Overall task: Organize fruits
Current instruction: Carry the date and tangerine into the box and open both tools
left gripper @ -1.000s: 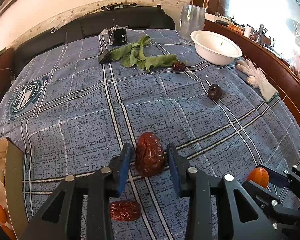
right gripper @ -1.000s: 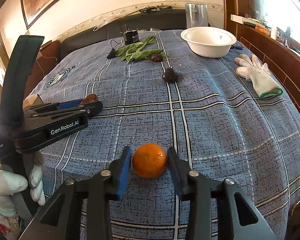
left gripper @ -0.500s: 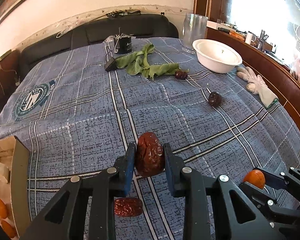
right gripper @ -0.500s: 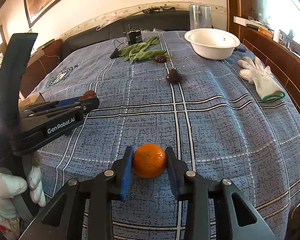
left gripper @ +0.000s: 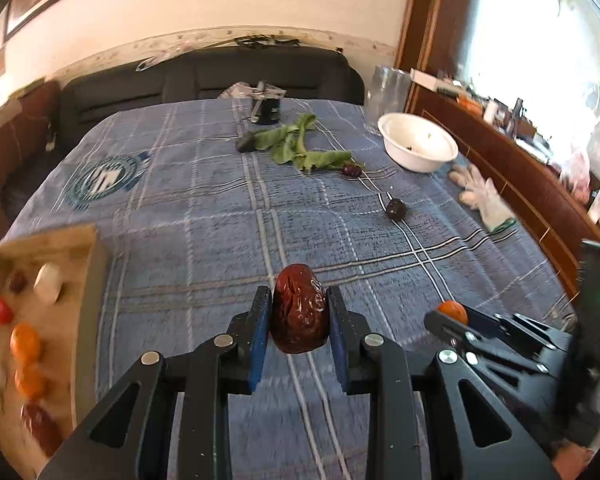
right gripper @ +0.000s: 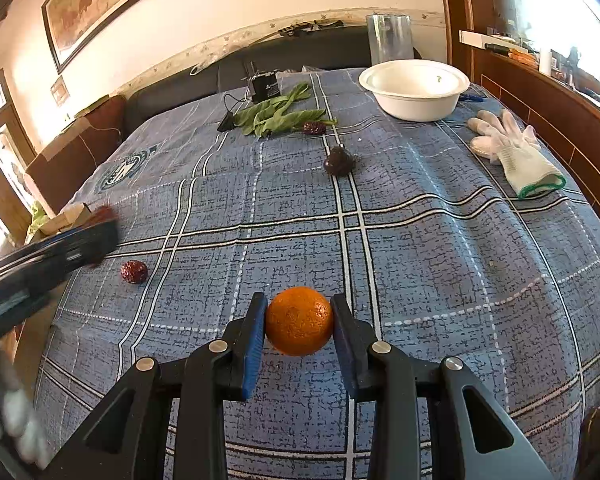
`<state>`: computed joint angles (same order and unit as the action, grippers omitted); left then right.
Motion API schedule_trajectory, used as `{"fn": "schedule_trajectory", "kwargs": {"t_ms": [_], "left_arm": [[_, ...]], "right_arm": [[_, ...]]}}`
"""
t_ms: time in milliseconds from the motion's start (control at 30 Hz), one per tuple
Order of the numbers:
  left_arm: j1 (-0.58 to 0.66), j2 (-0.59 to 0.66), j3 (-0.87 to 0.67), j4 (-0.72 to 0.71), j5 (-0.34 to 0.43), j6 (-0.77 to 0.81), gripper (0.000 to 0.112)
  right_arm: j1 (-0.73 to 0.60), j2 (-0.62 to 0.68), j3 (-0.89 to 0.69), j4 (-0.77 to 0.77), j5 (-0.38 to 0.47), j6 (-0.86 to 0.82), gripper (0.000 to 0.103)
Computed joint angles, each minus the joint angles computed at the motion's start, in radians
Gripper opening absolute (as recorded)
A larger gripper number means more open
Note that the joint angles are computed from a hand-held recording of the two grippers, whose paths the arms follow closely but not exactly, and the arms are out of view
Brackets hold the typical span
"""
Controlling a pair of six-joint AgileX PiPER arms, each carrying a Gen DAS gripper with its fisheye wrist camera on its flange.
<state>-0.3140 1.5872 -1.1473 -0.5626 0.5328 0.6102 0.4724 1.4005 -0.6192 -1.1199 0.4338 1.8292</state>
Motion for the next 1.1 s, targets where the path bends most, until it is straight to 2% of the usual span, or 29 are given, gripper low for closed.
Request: {"fn": "schedule_trajectory", "kwargs": {"t_ms": [200,367,500,600,733,900,1100], "left_arm": [[0.067,-0.115,0.099,0.066,0.001,-0.071,0.026],[0.168,-0.192,0.15,0.074,0.018,-0.047,0.026],[0.274,-0.225,0.156,0.023,0.059,0.019,0.027],[0.329,-0.252,0.173,0.019,0.057,0.045,0.027],[0.409,-0.274,0.197,-0.011,0.062,0.114,0.027],[0.501,-0.254,0.188,-0.056,0.085,0.18,0.027],[0.611,-0.195,0.156,-0.102,0.105,0.246,0.027]], "right_arm": [[0.016,-0.007,0.003,-0.019,0.027,0.034,0.034],[0.033,-0.02,-0.012,0.069,0.029,-0.037,0.034],[0.126,-0.051,-0.041,0.103,0.083,-0.045,0.034],[0.204,-0.043,-0.091,0.118,0.123,-0.058,0.035],[0.298,0.0,-0.176,0.113,0.162,-0.072,0.035],[0.375,0.091,-0.307,0.125,0.145,-0.112,0.035],[0.422,0.221,-0.489,0.21,0.144,-0.271,0.035]]}}
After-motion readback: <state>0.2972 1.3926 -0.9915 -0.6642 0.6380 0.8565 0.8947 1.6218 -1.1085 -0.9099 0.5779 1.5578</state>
